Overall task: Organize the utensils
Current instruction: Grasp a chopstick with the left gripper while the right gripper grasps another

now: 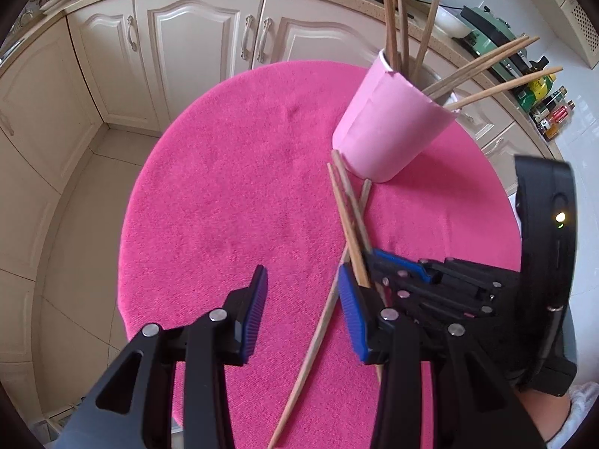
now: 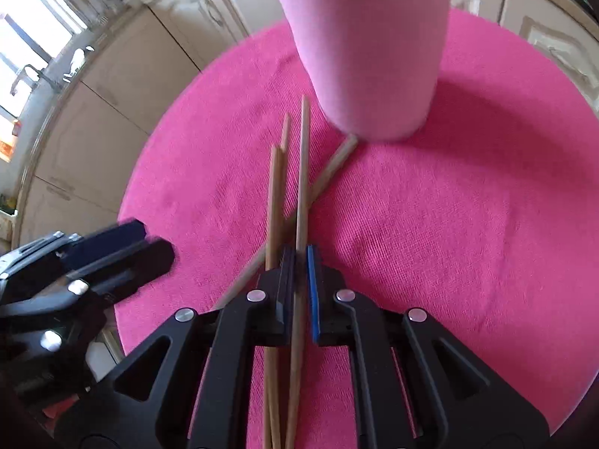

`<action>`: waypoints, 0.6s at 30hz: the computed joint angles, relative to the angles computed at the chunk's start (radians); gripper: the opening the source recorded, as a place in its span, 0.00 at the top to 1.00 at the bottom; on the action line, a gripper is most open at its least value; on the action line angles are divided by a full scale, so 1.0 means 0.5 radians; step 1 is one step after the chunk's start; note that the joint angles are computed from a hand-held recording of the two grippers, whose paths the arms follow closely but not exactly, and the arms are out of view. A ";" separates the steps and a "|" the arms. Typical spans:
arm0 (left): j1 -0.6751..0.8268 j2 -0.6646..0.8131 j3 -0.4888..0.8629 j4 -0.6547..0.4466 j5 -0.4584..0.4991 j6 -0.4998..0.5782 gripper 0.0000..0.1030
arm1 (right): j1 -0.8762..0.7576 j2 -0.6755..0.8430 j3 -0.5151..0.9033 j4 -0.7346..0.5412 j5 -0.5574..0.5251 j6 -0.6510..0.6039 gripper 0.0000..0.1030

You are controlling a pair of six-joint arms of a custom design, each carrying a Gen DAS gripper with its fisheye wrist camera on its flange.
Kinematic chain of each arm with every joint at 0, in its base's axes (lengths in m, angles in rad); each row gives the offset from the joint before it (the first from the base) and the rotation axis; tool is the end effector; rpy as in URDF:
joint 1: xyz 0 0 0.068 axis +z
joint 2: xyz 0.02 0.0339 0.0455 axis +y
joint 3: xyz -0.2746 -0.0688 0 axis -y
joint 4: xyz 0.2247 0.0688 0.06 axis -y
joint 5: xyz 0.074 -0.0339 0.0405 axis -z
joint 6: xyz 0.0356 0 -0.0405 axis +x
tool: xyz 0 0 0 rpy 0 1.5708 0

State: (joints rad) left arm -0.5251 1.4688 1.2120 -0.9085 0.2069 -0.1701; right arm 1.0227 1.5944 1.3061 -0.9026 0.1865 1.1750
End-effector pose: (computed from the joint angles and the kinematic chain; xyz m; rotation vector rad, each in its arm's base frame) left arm 0.2278 -0.1404 0.2876 0.5518 2.7387 -0.4682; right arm 0.1616 0.2521 0.2804 0.2616 2.7709 0.3582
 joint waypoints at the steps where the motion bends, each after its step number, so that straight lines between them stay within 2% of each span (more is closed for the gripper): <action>1: -0.013 0.015 0.007 0.002 -0.003 -0.012 0.62 | -0.011 0.003 0.001 0.004 -0.008 -0.015 0.94; 3: -0.036 0.048 0.028 0.009 -0.012 -0.044 0.62 | -0.024 -0.039 -0.058 0.058 -0.033 -0.012 0.94; 9: -0.097 0.157 0.078 0.052 0.114 -0.127 0.62 | 0.009 -0.206 -0.220 0.108 -0.027 0.045 0.94; 16: -0.249 0.297 0.139 0.054 0.042 -0.215 0.63 | 0.011 -0.244 -0.200 0.070 -0.071 0.044 0.94; 18: -0.274 0.335 0.159 0.054 0.024 -0.243 0.70 | 0.022 -0.296 -0.231 0.060 -0.071 0.062 0.94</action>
